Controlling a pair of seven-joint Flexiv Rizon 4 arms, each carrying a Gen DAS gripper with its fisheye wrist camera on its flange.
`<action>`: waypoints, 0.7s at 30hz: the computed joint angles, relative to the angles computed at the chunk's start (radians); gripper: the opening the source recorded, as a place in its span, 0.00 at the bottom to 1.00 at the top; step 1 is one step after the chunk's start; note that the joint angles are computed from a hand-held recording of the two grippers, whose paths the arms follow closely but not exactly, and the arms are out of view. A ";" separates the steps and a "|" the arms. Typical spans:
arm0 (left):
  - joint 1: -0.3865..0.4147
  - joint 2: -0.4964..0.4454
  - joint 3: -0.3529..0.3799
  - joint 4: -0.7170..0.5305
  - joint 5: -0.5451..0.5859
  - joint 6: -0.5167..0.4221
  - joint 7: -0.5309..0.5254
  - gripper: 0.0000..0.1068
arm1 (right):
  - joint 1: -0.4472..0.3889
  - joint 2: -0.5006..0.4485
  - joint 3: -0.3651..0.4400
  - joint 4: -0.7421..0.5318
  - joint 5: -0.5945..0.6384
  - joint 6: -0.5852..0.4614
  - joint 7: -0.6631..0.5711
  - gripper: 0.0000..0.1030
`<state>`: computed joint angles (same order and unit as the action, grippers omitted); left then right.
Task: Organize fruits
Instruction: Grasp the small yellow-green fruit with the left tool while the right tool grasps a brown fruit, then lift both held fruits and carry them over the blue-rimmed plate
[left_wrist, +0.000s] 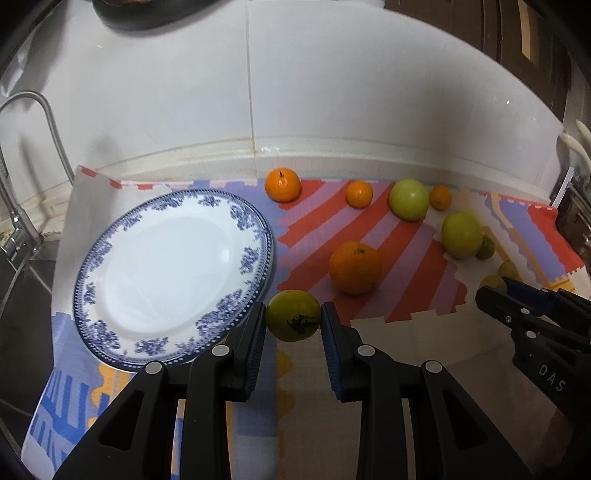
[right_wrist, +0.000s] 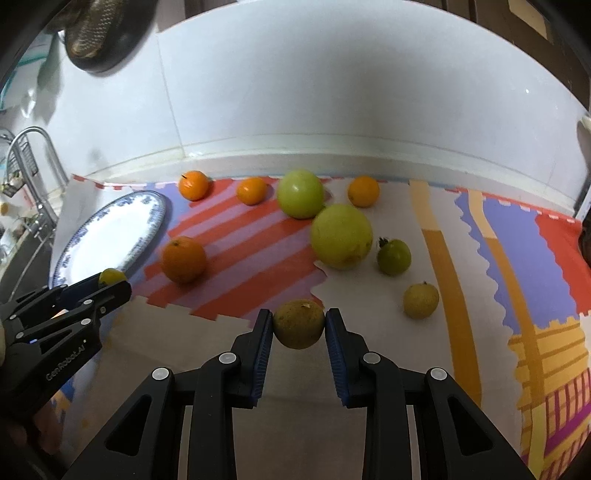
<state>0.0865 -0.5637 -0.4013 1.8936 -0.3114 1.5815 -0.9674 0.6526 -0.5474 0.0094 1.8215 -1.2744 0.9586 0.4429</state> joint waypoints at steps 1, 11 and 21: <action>0.018 0.007 -0.020 0.010 -0.003 0.010 0.004 0.28 | 0.001 0.002 -0.001 -0.002 -0.007 0.001 -0.002 0.30; 0.157 0.055 -0.129 0.064 0.022 0.098 -0.025 0.28 | -0.001 -0.014 -0.013 -0.089 -0.133 0.078 -0.041 0.30; 0.177 0.051 -0.051 0.031 0.113 0.150 -0.125 0.28 | 0.008 -0.133 -0.059 -0.307 -0.143 0.224 -0.169 0.30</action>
<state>0.2632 -0.5132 -0.4523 1.9246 -0.1981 1.7312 -1.0920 0.6601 -0.6802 -0.0494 1.5142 -1.4171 1.1822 0.2737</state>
